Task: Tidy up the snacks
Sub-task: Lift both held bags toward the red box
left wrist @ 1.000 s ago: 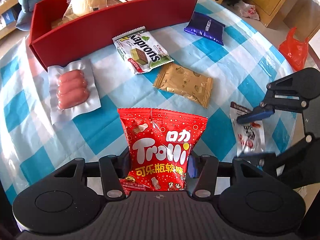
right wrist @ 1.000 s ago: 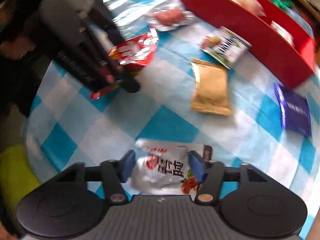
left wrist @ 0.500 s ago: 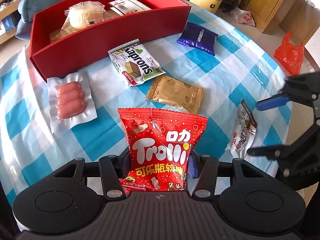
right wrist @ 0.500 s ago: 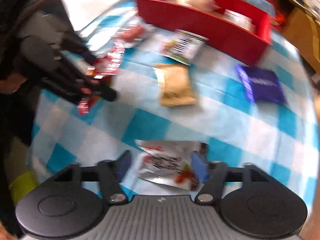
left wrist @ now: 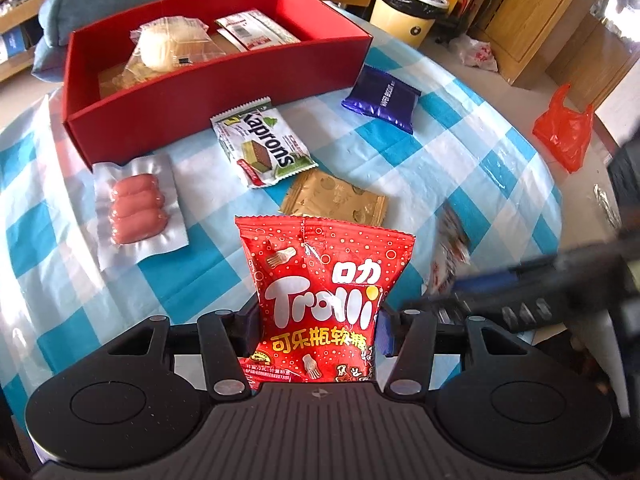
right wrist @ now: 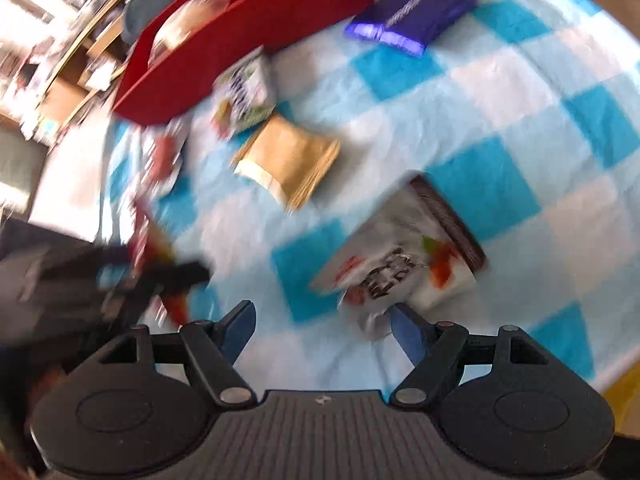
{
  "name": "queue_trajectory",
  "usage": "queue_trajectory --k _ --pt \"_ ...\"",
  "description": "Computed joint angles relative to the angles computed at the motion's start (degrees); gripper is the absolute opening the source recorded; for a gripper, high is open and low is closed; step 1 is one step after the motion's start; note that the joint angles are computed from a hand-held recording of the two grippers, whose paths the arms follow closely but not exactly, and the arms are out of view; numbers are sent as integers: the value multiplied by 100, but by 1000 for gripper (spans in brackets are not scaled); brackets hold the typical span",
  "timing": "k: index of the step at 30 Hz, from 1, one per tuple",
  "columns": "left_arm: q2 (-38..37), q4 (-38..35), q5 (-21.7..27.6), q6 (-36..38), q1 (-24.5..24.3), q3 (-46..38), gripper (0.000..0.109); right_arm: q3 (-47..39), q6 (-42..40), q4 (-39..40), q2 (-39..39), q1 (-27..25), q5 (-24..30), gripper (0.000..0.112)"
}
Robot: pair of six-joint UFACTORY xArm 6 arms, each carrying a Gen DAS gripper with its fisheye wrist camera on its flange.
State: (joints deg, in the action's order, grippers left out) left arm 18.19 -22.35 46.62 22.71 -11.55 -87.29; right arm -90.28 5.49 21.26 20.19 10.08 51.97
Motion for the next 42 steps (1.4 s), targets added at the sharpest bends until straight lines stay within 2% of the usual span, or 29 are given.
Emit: queue_trajectory --k 2,5,9,12,17,18,20,22,26,30,36,42 --pt "-32 -11 -16 -2 29 54 61 -274 73 -421 167 36 62 71" --pt "-52 -43 39 -39 77 87 61 -640 180 -468 355 -97 459 70" --pt "-73 -94 49 25 87 106 61 -820 371 -1265 454 -71 334 70" --pt "-66 -173 95 101 82 88 61 -868 451 -1409 506 -60 360 70" --pt "-51 17 69 135 12 149 61 -1180 -60 -2020 815 138 533 73" --pt "-34 61 78 105 5 147 61 -1143 -258 -2151 805 192 502 72" --pt "1 217 46 17 -28 152 61 -966 -579 -2186 698 255 340 58" --pt "41 421 3 -110 -66 145 61 -873 -831 -2102 614 266 240 50" --pt "136 689 -91 -394 -114 30 60 -686 -1099 -1857 477 231 85 49" --pt "151 816 -352 -616 -153 -59 60 -357 -1307 -1937 193 288 -448 49" --pt "374 1134 -618 -1084 -196 -452 60 -686 -1323 -1894 329 235 -800 49" --pt "793 1496 -676 -1659 -179 -1145 60 -1281 -1336 -1906 713 192 -1005 49"
